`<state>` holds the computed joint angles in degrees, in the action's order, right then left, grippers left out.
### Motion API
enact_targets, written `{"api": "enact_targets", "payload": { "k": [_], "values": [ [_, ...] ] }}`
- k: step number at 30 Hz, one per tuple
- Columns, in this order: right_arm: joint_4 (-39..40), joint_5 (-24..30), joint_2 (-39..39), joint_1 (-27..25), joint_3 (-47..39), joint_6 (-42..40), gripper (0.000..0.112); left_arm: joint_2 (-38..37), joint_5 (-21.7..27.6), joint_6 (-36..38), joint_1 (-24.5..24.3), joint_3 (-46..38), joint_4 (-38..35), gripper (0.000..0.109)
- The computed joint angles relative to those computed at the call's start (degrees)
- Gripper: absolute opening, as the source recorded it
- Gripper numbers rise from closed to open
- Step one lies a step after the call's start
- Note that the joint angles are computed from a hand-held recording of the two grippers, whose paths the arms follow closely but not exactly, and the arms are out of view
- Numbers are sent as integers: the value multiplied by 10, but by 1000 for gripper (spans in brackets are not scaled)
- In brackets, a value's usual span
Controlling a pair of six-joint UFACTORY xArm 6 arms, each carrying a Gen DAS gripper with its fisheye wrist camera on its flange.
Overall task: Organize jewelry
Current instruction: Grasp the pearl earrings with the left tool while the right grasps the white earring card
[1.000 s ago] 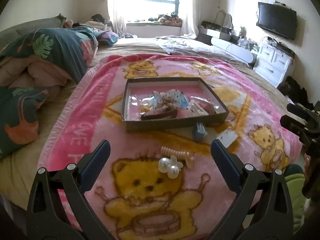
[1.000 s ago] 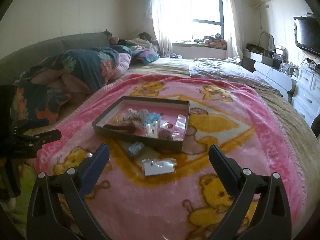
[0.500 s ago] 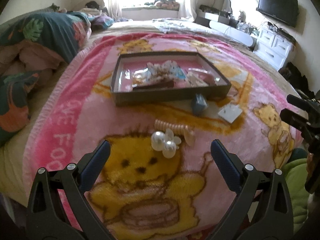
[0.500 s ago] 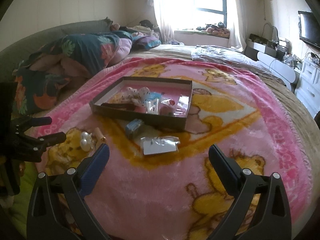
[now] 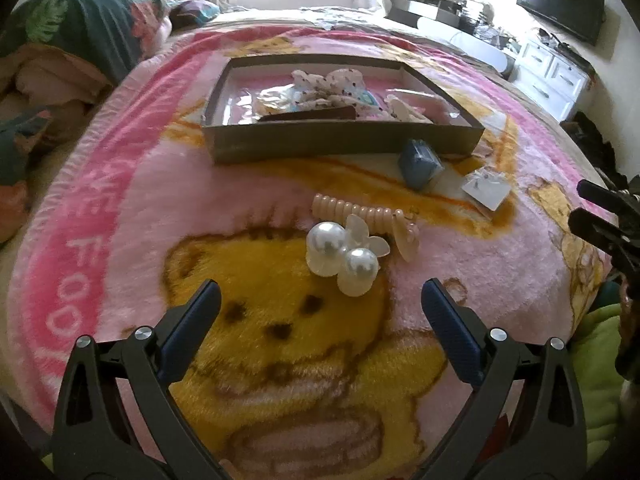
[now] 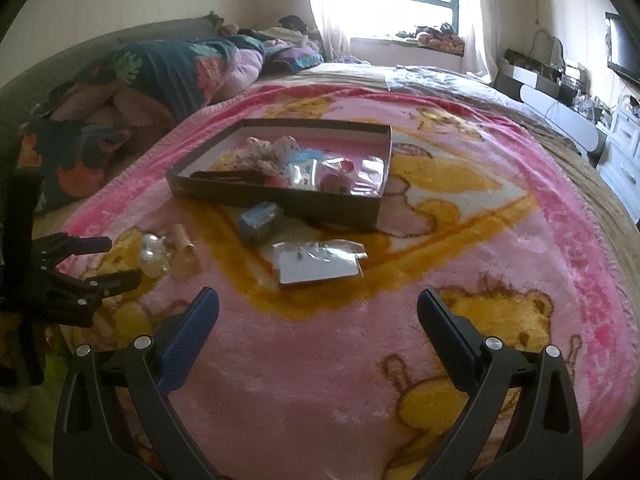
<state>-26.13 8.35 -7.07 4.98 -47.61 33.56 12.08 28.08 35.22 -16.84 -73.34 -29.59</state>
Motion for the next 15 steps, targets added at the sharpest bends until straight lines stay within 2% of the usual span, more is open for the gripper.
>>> {"api": "enact_targets", "payload": {
  "k": [5, 10, 13, 15],
  "values": [
    [34, 9, 30, -5, -18, -28, 99, 22, 27, 30, 0, -28, -29, 81],
    [146, 16, 68, 0, -47, -127, 99, 40, 44, 43, -2, -50, -46, 66],
    [197, 23, 95, 3, -71, -175, 99, 46, 55, 47, -1, -59, -54, 51],
    [199, 32, 113, 2, -89, -178, 99, 50, 58, 47, -2, -63, -54, 38]
  ]
}}
